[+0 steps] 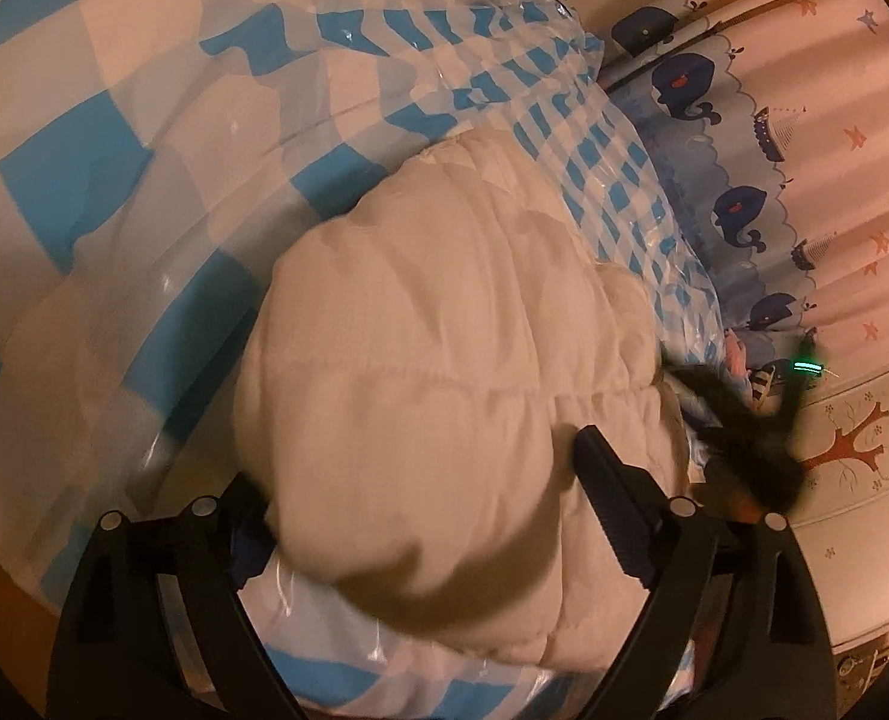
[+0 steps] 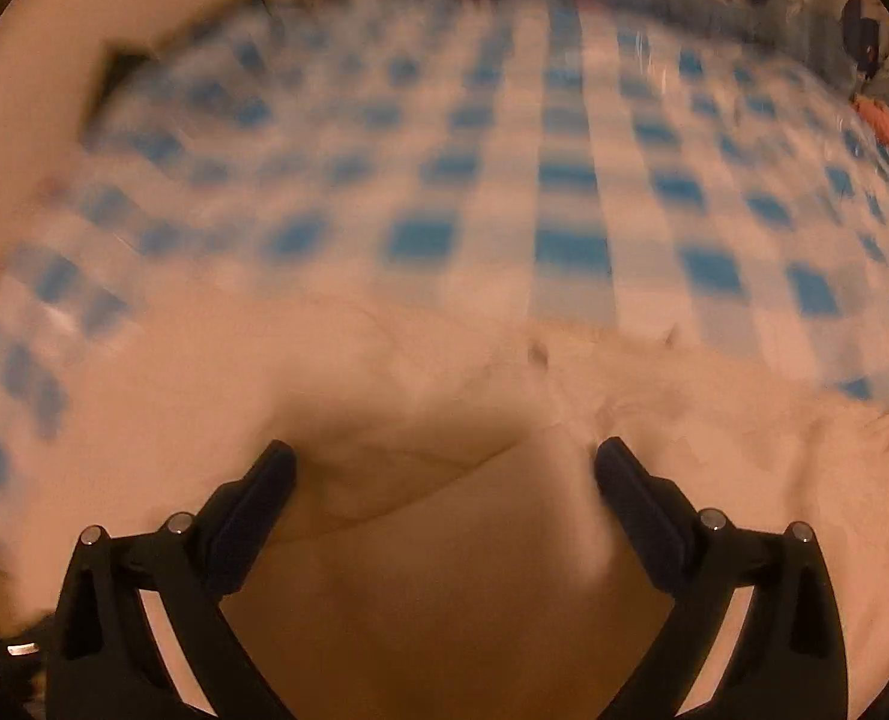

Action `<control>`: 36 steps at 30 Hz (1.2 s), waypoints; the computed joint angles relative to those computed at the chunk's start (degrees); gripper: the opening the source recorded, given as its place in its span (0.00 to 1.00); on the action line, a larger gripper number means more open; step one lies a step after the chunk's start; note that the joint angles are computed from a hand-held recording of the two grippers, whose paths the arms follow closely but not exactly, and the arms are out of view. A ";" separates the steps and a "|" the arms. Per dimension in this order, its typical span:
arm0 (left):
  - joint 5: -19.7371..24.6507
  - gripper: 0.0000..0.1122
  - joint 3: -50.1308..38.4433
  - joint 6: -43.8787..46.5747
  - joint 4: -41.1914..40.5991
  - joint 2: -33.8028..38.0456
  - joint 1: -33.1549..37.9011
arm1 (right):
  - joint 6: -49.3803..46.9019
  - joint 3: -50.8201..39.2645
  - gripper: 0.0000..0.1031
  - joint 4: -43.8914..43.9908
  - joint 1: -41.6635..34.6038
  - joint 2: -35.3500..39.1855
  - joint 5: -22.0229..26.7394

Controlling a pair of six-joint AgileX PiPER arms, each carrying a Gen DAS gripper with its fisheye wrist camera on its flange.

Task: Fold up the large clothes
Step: 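Grasp the jacket's side edge with the left gripper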

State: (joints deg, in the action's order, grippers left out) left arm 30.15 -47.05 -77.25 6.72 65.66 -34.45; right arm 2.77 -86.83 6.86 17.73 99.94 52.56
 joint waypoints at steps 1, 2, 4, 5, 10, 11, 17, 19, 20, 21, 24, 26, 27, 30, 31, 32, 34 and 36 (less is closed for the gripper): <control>-1.21 0.77 0.29 1.78 -2.01 0.35 1.02 | -0.77 0.84 0.95 1.11 -0.29 1.85 -0.84; -2.07 0.77 0.30 3.44 -4.17 1.02 2.06 | -1.73 1.66 0.95 2.47 -0.99 1.79 -1.70; -2.24 0.77 -0.17 3.12 -4.53 2.13 2.56 | -5.19 1.26 0.94 5.71 -2.78 0.73 0.25; -2.38 0.77 -0.20 3.27 -4.97 2.61 2.87 | -7.26 1.97 0.94 7.01 -3.82 -0.79 0.78; -5.09 0.77 1.76 3.98 -5.84 1.86 3.17 | -19.99 16.63 0.94 12.93 -16.02 -20.53 -1.28; -5.58 0.77 2.13 4.08 -5.87 1.66 3.20 | -22.96 19.93 0.94 13.64 -21.07 -24.43 -1.06; -4.11 0.77 0.24 -3.65 1.86 2.87 0.07 | -38.54 28.97 0.95 18.21 -42.51 -22.53 0.86; -2.96 0.77 -0.55 -5.98 4.13 2.30 -0.98 | -38.28 27.72 0.94 17.17 -42.54 -23.83 2.32; -2.61 0.77 -0.88 -6.60 5.15 1.95 -1.31 | -37.08 26.81 0.94 18.17 -42.35 -25.37 3.39; -2.50 0.77 -0.96 -6.11 4.77 1.82 -1.14 | -38.07 26.55 0.94 20.87 -42.88 -26.62 4.36; -2.78 0.77 -0.08 -4.94 2.42 1.81 0.02 | -37.03 26.36 0.94 23.41 -37.68 -30.73 4.31; -3.06 0.77 0.25 -5.32 2.27 2.17 0.13 | -33.92 27.20 0.94 21.05 -30.44 -32.21 2.14; -3.55 0.77 0.55 -5.26 1.95 2.25 0.21 | -31.61 27.30 0.94 18.55 -26.63 -32.13 0.69; -4.57 0.77 1.11 -4.08 0.49 2.20 0.75 | -21.19 28.48 0.94 7.58 -14.88 -29.24 -4.05; -5.12 0.77 1.40 -3.48 -0.28 2.12 1.10 | -16.72 28.79 0.95 2.21 -10.86 -26.43 -4.41; -5.99 0.77 1.89 -2.41 -1.54 1.69 1.60 | -14.19 30.15 0.95 -0.87 -8.66 -25.68 -6.42; -6.68 0.77 2.11 -1.24 -2.76 1.35 2.00 | -13.23 29.45 0.94 -0.62 -8.72 -25.76 -5.72; -7.15 0.77 2.28 1.52 -5.13 1.57 2.76 | -14.67 29.43 0.94 1.60 -10.43 -27.82 -5.64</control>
State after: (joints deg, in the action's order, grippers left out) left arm 23.00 -44.77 -75.73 1.60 67.23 -31.69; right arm -11.90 -57.39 8.46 7.29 72.12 46.92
